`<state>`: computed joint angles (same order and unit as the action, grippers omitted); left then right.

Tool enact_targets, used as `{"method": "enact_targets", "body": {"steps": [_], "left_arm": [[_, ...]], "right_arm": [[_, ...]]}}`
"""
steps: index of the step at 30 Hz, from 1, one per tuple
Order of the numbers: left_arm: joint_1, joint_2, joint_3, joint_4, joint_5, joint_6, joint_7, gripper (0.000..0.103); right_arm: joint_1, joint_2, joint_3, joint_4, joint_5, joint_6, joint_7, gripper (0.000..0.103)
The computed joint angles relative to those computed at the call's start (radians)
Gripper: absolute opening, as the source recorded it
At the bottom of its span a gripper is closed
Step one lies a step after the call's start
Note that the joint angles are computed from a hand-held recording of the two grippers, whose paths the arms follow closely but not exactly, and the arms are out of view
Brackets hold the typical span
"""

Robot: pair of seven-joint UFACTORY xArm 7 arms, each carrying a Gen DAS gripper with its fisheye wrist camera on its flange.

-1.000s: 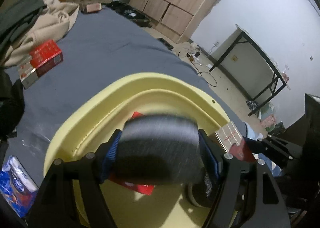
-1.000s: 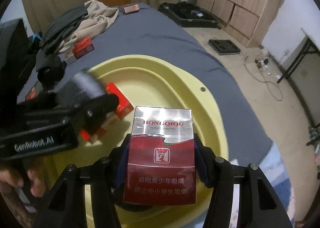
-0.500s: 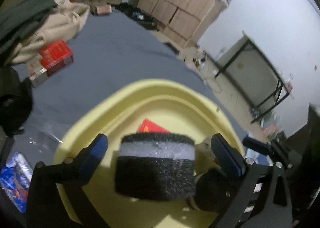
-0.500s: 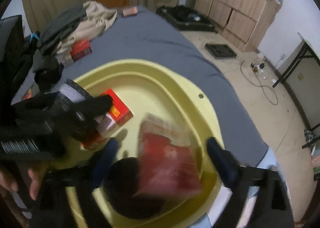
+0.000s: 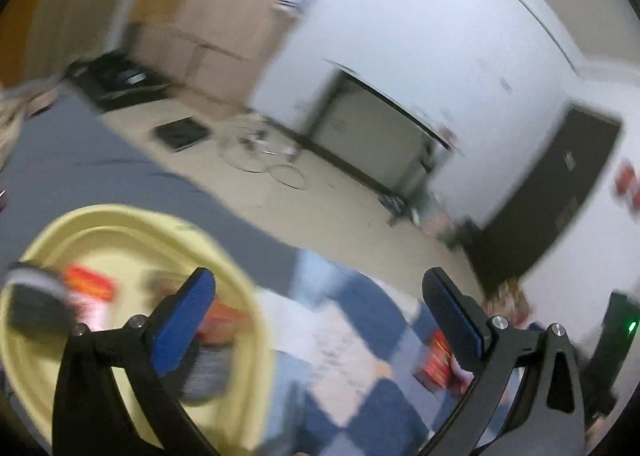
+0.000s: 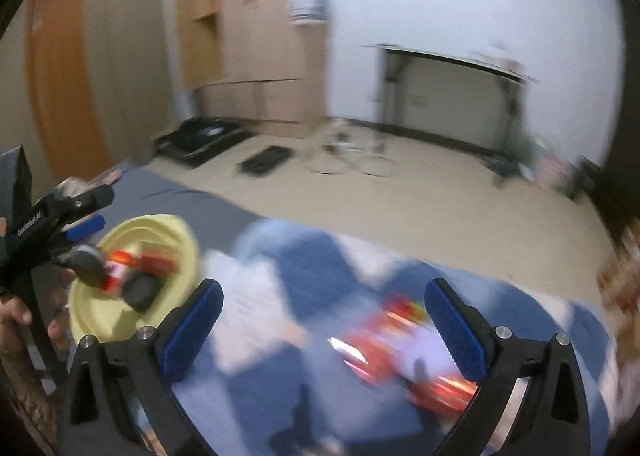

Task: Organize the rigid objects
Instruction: 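Move the left tool to the Diamond pack while the right tool approaches the silver-and-red pack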

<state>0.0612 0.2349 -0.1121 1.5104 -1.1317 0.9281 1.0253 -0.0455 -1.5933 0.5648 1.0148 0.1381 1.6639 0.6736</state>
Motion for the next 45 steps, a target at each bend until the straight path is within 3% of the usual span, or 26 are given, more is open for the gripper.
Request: {"method": "enact_targets", "body": {"steps": [4,6,9,12,17,20,24,33,41,45], "left_arm": [[-0.087,-0.088,-0.036,-0.132,0.037,-0.057,0.13,0.103],[-0.143,-0.115,-0.052,-0.197,0.069,-0.086,0.204,0.103],[-0.216,-0.141,-0.066,-0.276,0.111,-0.153,0.28,0.103],[-0.254,-0.141,-0.066,-0.317,0.096,-0.157,0.325,0.103],[-0.321,-0.134,-0.081,-0.38,0.148,-0.329,0.324,0.103],[-0.316,-0.14,-0.084,-0.391,0.059,-0.312,0.394,0.103],[-0.305,-0.09,-0.078,-0.353,0.022,-0.283,0.4,0.103],[-0.292,-0.025,-0.102,-0.289,0.102,-0.194,0.367,0.103],[-0.31,-0.01,-0.12,-0.285,0.172,-0.23,0.363,0.103],[-0.323,-0.015,-0.132,-0.301,0.193,-0.288,0.362,0.103]], "right_arm": [[0.02,-0.137,-0.064,0.053,-0.101,0.305,-0.006,0.103],[0.009,-0.183,-0.09,0.03,-0.156,0.361,-0.043,0.103],[0.01,-0.259,-0.144,-0.023,-0.111,0.389,-0.055,0.103],[-0.006,-0.276,-0.159,-0.033,-0.096,0.457,-0.108,0.103],[-0.05,-0.313,-0.212,-0.098,-0.058,0.474,-0.128,0.103],[-0.047,-0.319,-0.228,-0.125,-0.046,0.508,-0.154,0.103],[-0.067,-0.326,-0.281,-0.127,-0.074,0.536,-0.147,0.103],[-0.078,-0.325,-0.346,-0.155,-0.076,0.567,-0.156,0.103],[-0.083,-0.352,-0.367,-0.182,-0.064,0.579,-0.153,0.103],[-0.083,-0.359,-0.373,-0.188,-0.061,0.593,-0.153,0.103]]}}
